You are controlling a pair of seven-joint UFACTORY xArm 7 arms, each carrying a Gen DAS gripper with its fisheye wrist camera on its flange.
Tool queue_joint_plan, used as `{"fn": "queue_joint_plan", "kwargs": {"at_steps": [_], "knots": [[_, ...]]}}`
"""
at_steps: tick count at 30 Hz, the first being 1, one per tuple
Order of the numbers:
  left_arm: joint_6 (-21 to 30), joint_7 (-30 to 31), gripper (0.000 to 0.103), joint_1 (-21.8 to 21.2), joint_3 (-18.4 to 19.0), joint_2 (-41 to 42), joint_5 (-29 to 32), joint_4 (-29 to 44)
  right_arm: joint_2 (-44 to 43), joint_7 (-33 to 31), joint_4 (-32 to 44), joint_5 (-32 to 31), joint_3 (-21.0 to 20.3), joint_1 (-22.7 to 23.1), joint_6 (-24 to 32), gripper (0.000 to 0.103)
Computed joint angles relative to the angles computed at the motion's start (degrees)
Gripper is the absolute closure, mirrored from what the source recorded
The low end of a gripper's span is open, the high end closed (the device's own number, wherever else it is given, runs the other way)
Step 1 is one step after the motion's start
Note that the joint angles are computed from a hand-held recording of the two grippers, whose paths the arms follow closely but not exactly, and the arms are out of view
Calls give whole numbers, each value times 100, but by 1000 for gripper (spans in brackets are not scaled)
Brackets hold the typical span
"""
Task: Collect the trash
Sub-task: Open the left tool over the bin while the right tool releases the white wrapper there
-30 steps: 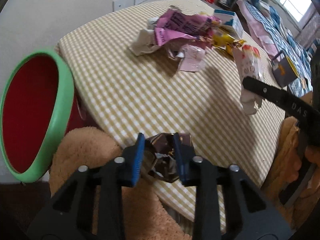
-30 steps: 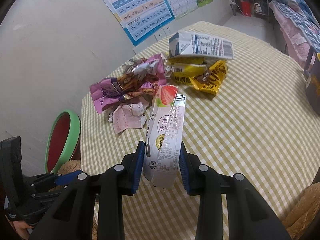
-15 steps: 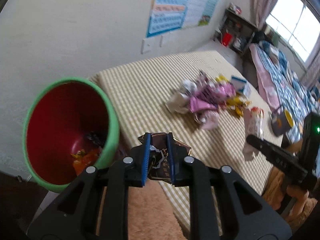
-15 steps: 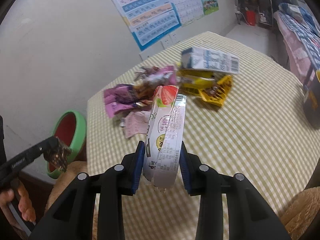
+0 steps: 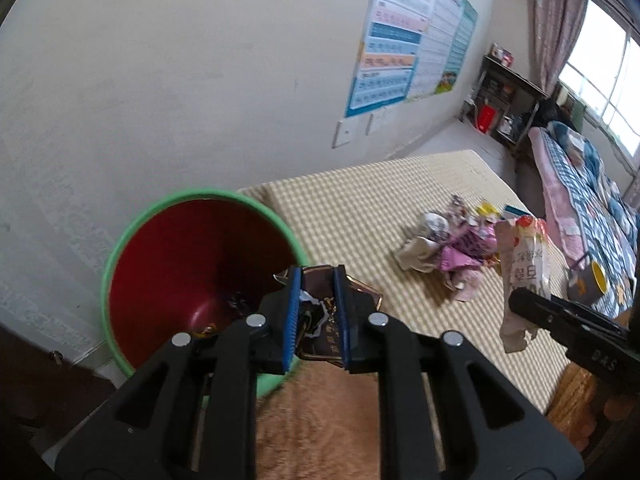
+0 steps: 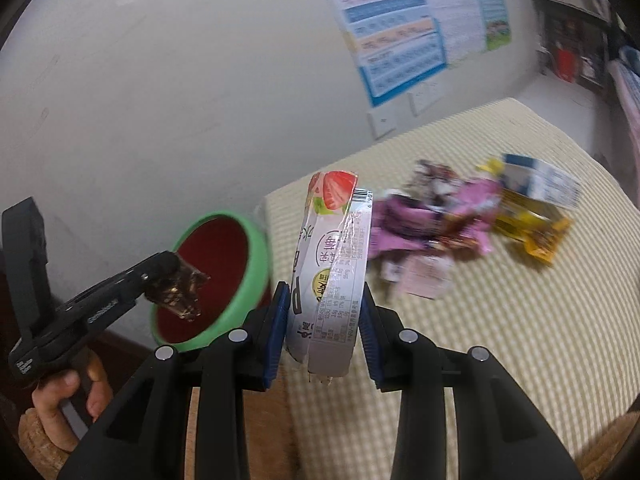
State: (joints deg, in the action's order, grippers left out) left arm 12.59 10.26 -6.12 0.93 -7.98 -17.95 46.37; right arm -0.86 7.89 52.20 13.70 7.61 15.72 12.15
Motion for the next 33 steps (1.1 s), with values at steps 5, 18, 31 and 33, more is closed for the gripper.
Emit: {"fn": "queue_joint_plan", "kwargs": {"at_steps": [5,18,31,33], "knots": [[-135,-164,87,265,140,49,74,-50,467,-171,552,55,168,131,239,69],[-117,-163,87,747,361,319,-340,-71,1857,-550,2213,107,562,320,1029,69],[3,-50,86,909,257,540,-590,56,2543,-670,3271,191,675,416,1327,67],[-8,-310,51,968,240,568,-379,60,2601,-742,3330,289,729,376,1264,50]]}}
